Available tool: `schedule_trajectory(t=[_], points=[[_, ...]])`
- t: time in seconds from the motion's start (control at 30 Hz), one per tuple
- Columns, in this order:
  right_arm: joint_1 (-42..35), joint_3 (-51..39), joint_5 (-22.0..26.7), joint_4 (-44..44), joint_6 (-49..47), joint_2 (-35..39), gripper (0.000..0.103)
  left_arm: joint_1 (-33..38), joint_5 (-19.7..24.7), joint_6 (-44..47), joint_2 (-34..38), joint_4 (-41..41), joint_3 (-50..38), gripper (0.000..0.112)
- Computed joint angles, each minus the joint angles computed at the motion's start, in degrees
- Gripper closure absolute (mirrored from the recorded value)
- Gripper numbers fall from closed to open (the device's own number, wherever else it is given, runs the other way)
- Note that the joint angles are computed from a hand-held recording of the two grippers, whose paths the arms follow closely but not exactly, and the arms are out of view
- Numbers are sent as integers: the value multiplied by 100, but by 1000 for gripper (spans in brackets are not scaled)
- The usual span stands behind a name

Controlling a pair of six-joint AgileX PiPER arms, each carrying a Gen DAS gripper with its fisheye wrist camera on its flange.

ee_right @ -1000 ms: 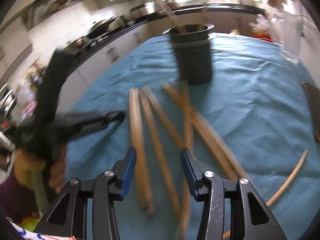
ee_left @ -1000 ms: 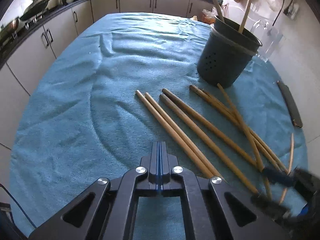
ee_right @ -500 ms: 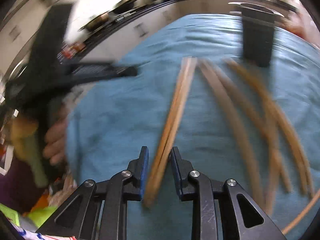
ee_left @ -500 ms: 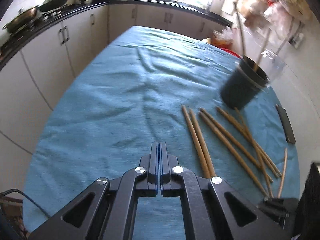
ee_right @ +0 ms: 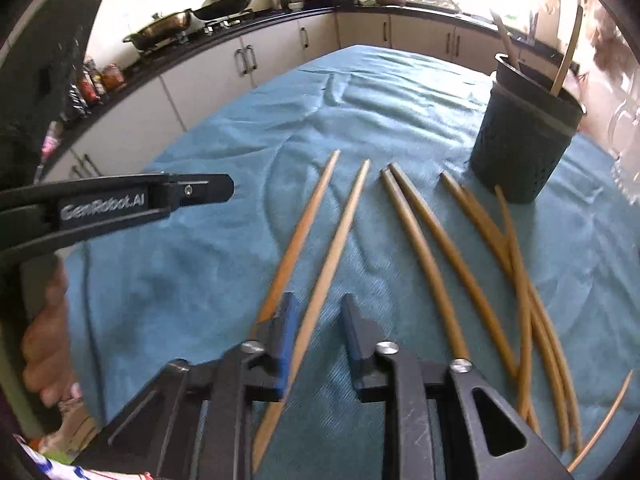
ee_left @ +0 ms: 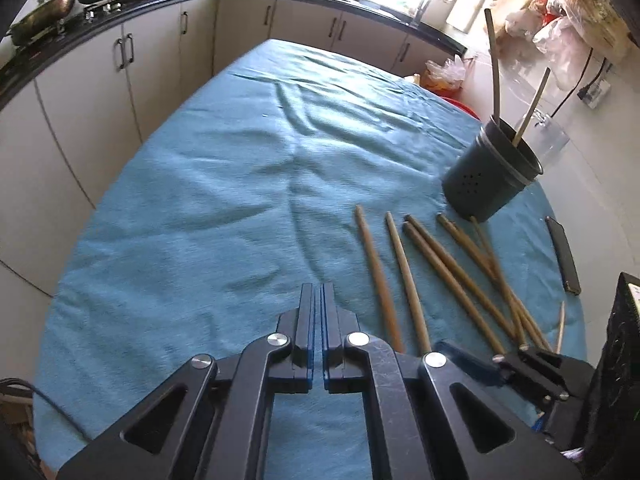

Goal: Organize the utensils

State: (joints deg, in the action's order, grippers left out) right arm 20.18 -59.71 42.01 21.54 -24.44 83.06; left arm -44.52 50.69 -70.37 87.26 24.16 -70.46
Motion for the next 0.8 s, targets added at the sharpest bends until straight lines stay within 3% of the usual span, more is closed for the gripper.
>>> schedule_trajectory(t=[0.2,0.33,0.47,0.67,0.8], points=[[-366,173,247,-60,-82,-273,95,267,-196,787,598,-752,-622,105],[-675,281,435,205,-280,-396,95,269,114,1139,1198,-900,-1252,99],[-795,352,515,248,-350,-480,95,255,426,1303,1434,-795,-1631,102],[-658,67,736,-56,-191,-307,94,298,478,1616,1091,-824,-1229,105],[-384,-332,845,-521,159,-9,91,506,258,1972,683,-1190,-730,105]])
